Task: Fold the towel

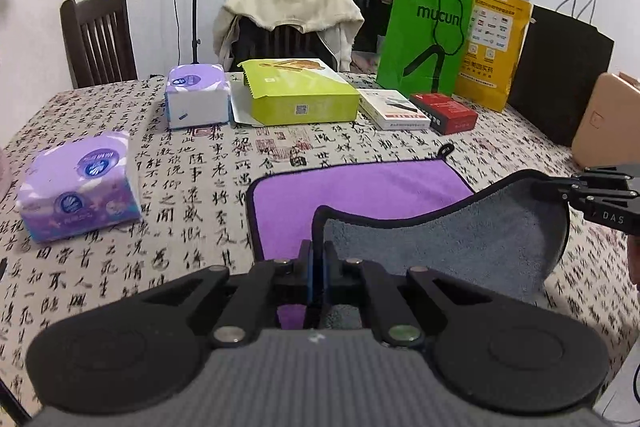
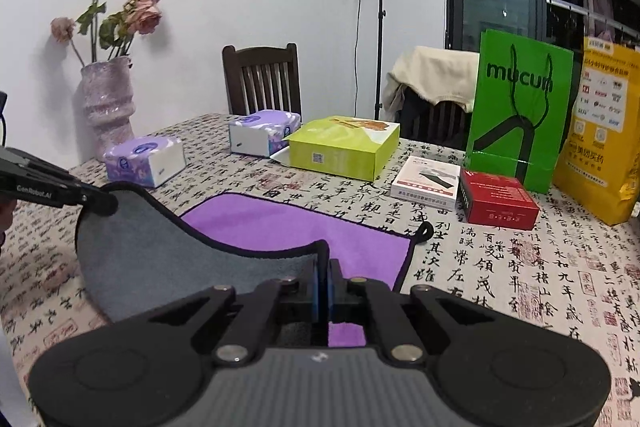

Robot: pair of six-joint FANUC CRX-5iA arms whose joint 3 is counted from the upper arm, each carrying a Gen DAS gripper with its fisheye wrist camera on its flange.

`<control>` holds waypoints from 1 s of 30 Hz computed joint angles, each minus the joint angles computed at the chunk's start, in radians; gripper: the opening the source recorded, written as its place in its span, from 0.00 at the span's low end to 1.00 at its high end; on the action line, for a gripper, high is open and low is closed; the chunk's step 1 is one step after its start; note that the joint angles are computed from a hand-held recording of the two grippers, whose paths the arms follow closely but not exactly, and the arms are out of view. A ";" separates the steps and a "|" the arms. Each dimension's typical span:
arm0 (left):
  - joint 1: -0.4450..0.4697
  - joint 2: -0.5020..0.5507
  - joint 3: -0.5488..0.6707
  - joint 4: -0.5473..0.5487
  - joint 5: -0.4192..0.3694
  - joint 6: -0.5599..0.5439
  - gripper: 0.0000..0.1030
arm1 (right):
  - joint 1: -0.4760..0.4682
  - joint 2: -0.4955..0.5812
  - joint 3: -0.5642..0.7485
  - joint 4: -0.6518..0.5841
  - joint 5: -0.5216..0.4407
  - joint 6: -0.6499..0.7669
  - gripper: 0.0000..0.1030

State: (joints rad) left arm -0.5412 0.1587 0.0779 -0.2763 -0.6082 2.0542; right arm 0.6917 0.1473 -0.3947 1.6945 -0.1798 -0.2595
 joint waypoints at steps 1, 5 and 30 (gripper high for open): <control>0.011 0.009 0.008 0.021 0.002 -0.018 0.05 | -0.002 0.009 0.011 -0.026 0.003 0.022 0.04; 0.049 0.058 0.055 0.065 -0.014 -0.054 0.05 | -0.016 0.050 0.063 -0.142 0.027 0.116 0.04; 0.172 0.291 0.247 0.287 -0.009 -0.214 0.05 | 0.026 0.305 0.457 -0.934 -0.117 0.883 0.04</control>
